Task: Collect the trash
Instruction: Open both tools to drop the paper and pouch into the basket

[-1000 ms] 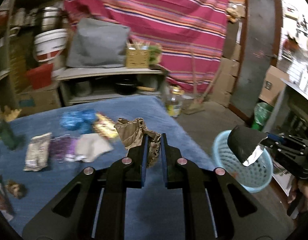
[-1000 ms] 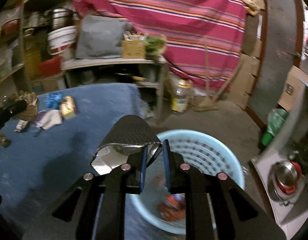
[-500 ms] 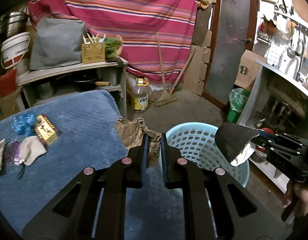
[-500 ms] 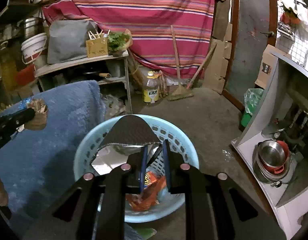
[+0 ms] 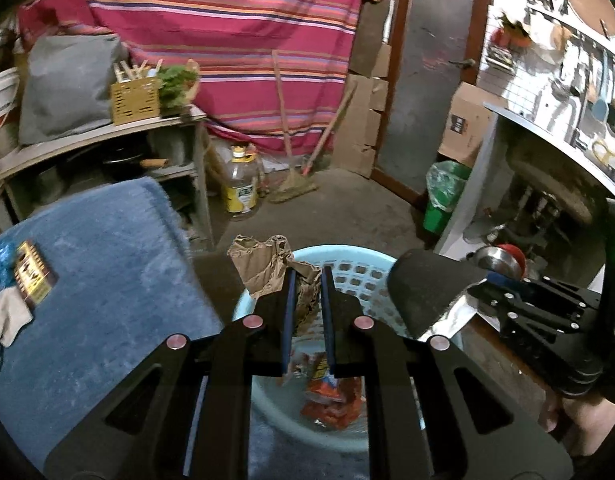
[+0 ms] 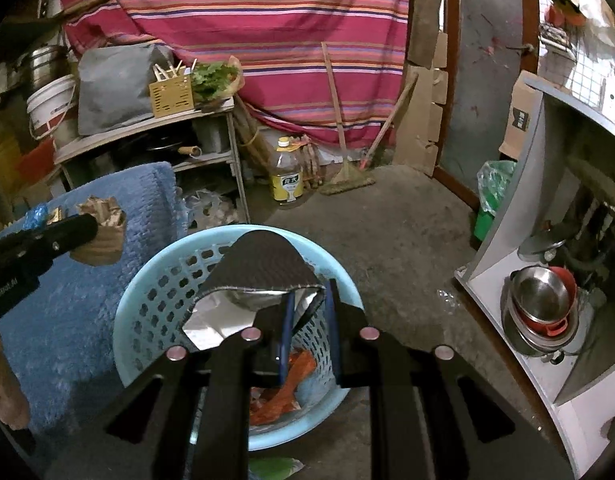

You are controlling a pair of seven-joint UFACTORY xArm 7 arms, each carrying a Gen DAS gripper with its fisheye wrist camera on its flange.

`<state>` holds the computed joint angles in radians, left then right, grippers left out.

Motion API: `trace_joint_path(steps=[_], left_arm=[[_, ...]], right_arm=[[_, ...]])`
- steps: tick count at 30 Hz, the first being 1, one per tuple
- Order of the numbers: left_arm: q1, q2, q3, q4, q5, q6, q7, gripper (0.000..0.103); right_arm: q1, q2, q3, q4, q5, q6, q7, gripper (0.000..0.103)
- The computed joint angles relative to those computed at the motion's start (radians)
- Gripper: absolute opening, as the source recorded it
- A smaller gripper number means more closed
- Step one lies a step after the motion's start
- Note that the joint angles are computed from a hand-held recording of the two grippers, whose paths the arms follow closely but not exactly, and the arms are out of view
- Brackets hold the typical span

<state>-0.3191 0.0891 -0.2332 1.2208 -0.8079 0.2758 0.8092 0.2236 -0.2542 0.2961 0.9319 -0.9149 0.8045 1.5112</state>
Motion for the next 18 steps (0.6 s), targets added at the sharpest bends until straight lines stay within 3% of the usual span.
trace_joint_path(steps=[6,11,18], left_arm=[[-0.008,0.024,-0.005,0.041,0.044,0.042,-0.054,0.019],[-0.001,0.021,-0.002,0.038,0.073,0.032,-0.090,0.044],[0.015,-0.012,0.016,0.001,0.096,0.004,-0.109,0.058]], right_arm=[[-0.009,-0.006,-0.012,-0.014,0.011,-0.017,-0.004,0.016],[-0.014,-0.002,-0.012,-0.009,0.021,-0.022,-0.018,0.016],[-0.002,0.036,-0.017,0.017,0.040,-0.027,-0.046,0.016]])
